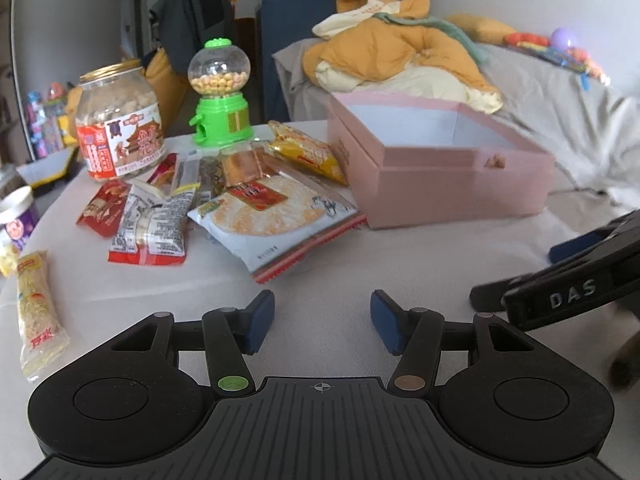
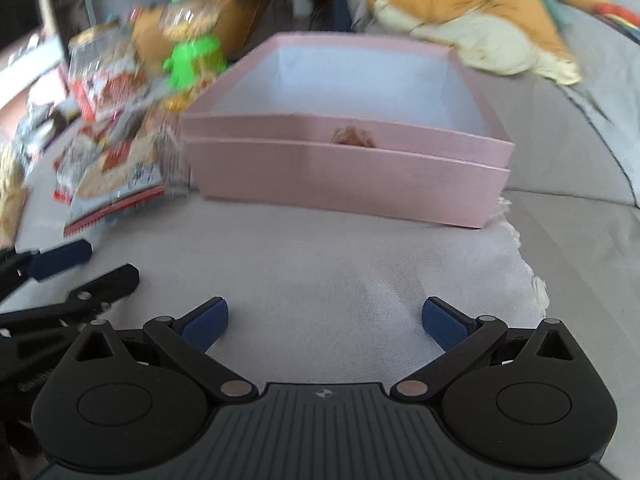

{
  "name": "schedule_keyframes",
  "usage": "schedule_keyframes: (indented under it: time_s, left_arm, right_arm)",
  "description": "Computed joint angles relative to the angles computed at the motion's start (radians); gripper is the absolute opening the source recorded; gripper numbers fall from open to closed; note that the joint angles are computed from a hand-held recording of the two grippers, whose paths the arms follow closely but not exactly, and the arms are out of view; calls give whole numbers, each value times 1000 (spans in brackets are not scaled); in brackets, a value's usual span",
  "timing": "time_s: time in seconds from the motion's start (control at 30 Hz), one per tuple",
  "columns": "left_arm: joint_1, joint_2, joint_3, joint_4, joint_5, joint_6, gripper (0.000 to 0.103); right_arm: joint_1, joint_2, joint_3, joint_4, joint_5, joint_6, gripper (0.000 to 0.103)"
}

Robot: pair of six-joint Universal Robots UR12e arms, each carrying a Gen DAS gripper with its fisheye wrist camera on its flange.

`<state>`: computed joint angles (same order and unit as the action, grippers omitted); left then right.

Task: Organize snacks
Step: 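Grasp the cream stick with the left tool while the right tool grasps the rice cracker bag, then drop the cream stick in the pink box with left tool while right drops the cracker bag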

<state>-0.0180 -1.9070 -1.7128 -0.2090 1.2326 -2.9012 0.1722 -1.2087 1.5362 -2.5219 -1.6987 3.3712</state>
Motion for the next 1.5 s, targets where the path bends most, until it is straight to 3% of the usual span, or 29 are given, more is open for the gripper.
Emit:
schedule_keyframes:
  time_s: [0.1,0.2,0.27,0.37,0.47,0.53,0.63,0.83,0.9,0.93,0.97,1.03,1.17,1.23,1.37,1.5]
  left_arm:
    - [22,7,7,8,-17,-33,60]
    - [59,10,23,-2,-82,-102,60]
    - [78,9,34,9,-87,-147,60]
    - [95,4,50,23,-17,-197,60]
    - [109,-4,64,10,71,-247,58]
    - [117,-12,72,-2,133,-283,58]
    - [129,-20,75,-17,197,-338,58]
    - [136,-42,94,-43,206,-326,58]
    - [134,-56,111,-63,196,-313,58]
    - [130,-64,117,-63,206,-300,57]
    - [125,-69,119,-53,220,-286,56]
    - [116,-75,120,-32,243,-244,36]
    - [125,-55,92,-14,130,-198,33]
    - [116,-38,72,-2,119,-160,33]
    - [101,17,28,6,29,-98,33]
    - [91,53,30,-18,-155,-75,33]
  right_arm:
    - [-4,4,-20,57,21,-27,103]
    - [-13,14,-48,92,65,-89,103]
    - [-27,25,-56,30,141,-126,103]
    - [-47,44,-56,-131,260,-115,103]
    - [-68,84,-112,-134,414,-76,103]
    - [-68,120,-161,-123,460,-59,103]
    - [-43,168,-237,-70,422,-99,103]
    - [42,202,-283,-49,256,-323,103]
    - [56,204,-283,-57,225,-346,95]
    - [59,201,-280,-54,218,-355,84]
    - [62,197,-277,-48,203,-363,76]
    - [56,178,-256,-53,213,-368,76]
    - [28,109,-174,-88,264,-368,76]
    - [20,74,-123,-128,253,-373,76]
    - [3,6,-29,-191,171,-366,76]
    - [-13,-46,60,-279,91,-364,76]
